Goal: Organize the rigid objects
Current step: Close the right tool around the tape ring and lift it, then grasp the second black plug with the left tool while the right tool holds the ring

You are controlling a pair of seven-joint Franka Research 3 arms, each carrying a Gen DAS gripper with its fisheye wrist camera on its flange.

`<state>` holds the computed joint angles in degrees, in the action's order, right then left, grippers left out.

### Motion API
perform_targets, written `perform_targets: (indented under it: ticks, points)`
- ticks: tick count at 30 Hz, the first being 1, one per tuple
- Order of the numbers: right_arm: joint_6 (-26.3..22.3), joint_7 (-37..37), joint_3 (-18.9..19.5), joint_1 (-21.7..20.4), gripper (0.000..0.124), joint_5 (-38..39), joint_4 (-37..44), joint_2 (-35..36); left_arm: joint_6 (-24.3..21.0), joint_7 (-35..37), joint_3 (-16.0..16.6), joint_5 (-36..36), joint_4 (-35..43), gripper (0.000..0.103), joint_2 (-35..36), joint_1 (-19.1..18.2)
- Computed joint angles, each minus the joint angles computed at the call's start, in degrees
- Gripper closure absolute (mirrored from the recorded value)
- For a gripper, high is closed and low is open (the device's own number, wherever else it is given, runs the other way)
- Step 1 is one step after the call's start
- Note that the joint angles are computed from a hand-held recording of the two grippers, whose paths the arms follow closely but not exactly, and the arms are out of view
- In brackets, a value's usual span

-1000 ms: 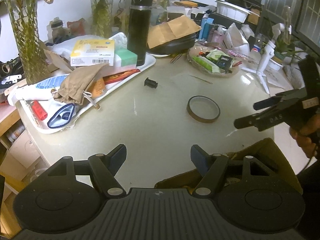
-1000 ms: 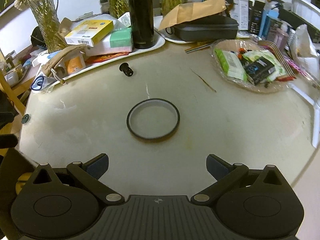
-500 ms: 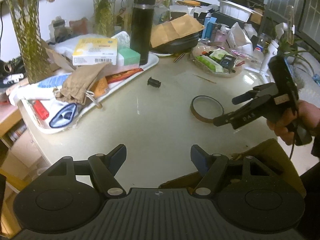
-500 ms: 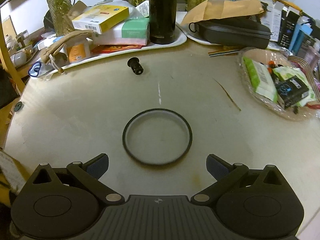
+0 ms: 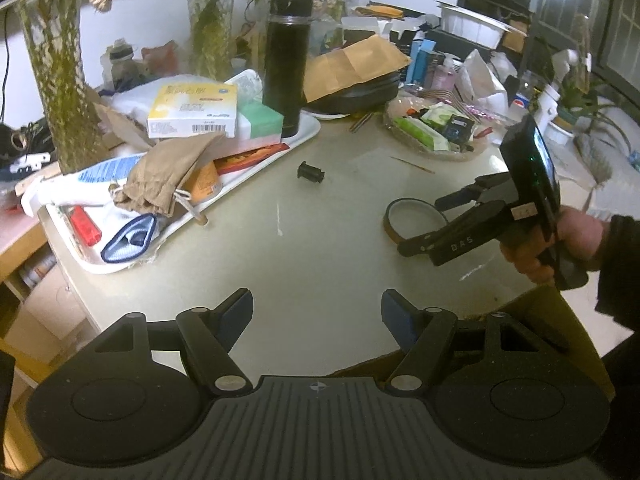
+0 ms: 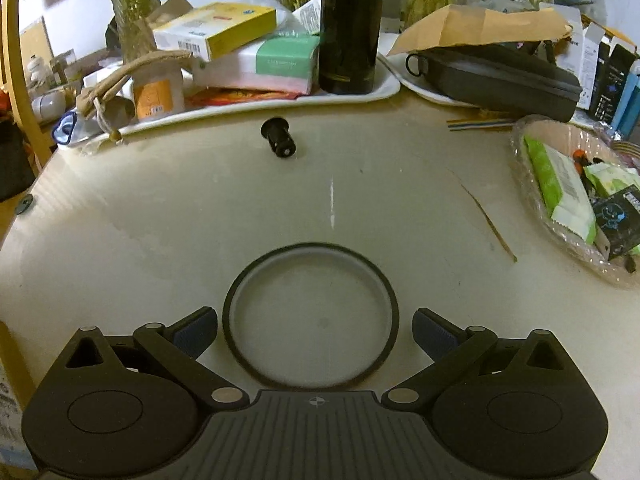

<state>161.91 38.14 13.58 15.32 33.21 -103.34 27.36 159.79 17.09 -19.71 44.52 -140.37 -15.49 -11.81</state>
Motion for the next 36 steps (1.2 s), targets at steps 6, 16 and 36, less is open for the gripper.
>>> perform_targets:
  ticks: [6, 16, 36]
  points:
    - [1.7, -5.35, 2.91, -2.33, 0.024, 4.11, -0.82, 0.06, -0.03, 0.01, 0.29, -1.45, -0.23, 0.033, -0.15, -0.09]
    - [2.92, -5.11, 0.97, -0.21, 0.033, 4.37, -2.28, -1.39, -0.4, -0.56, -0.18, 0.81, 0.11, 0.033, -0.06, 0.14]
    - [0.83, -9.25, -0.66, 0.11, 0.033, 20.98, -14.21, -17.17, -0.77, -0.71, 1.08, 9.11, 8.6, 0.033, 6.47, 0.91]
